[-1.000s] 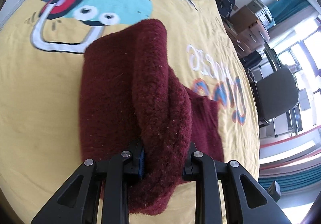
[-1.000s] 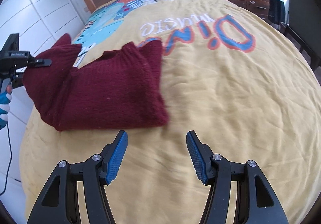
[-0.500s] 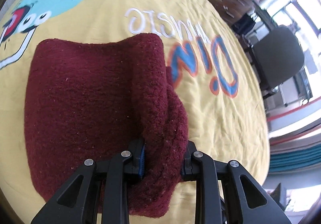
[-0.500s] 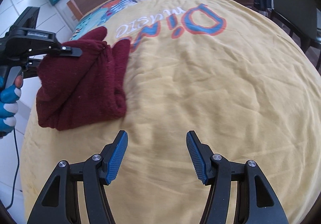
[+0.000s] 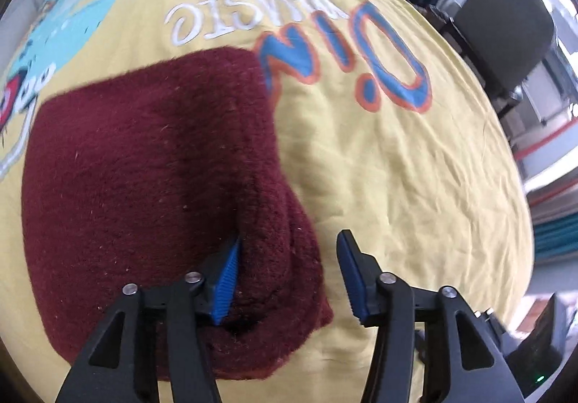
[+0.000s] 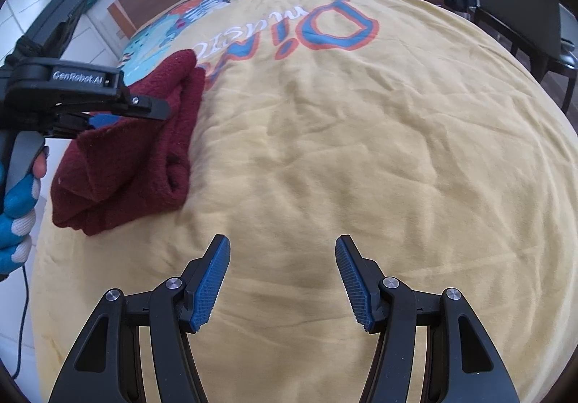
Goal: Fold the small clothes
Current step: 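Open the left tool and withdraw it from the folded sweater, then move both tools to the edge of the folded sweater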
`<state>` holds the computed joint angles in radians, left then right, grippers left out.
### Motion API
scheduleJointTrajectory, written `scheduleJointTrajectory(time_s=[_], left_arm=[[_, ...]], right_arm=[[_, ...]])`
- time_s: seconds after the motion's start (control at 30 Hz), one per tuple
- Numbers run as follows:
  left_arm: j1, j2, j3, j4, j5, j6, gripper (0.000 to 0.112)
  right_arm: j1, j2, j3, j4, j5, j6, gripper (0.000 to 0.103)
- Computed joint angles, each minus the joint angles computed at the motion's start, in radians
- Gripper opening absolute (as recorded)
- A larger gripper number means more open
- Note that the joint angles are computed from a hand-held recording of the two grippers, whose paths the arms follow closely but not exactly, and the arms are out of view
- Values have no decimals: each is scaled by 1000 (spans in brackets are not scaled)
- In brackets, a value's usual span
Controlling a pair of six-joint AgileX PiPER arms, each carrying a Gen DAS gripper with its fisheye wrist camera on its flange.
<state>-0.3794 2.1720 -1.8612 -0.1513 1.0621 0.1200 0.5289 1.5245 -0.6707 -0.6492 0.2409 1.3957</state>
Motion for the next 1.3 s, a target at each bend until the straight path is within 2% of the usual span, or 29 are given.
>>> scheduleJointTrajectory(time_s=[0.07, 0.17, 0.37, 0.57, 0.73, 0.9, 1.03, 1.2, 1.3], left_arm=[[-10, -13, 20, -13, -10, 9, 49], [12, -38, 47, -105, -15, 62, 49], [34, -124, 135, -149, -33, 187, 51], [161, -240, 230, -312, 10, 376, 51], [293, -277, 223, -342, 68, 480, 51], [416, -263, 186, -317, 83, 536, 51], [487, -224, 144, -325, 96, 578, 51], [513, -173, 124, -320, 63, 625, 51], [504, -137, 117, -339, 47, 650, 51]], right_arm=[[-4, -11, 11, -4, 6, 8, 63], [0, -24, 17, 10, 34, -10, 63], [35, -71, 24, 15, 112, 1, 63], [98, -96, -23, 18, 197, 19, 63], [176, -64, -171, 25, 286, -24, 63], [229, 38, -413, 63, 347, -147, 63], [235, 169, -634, 158, 353, -320, 63], [198, 381, -901, 366, 333, -586, 63], [159, 482, -976, 431, 333, -644, 62]])
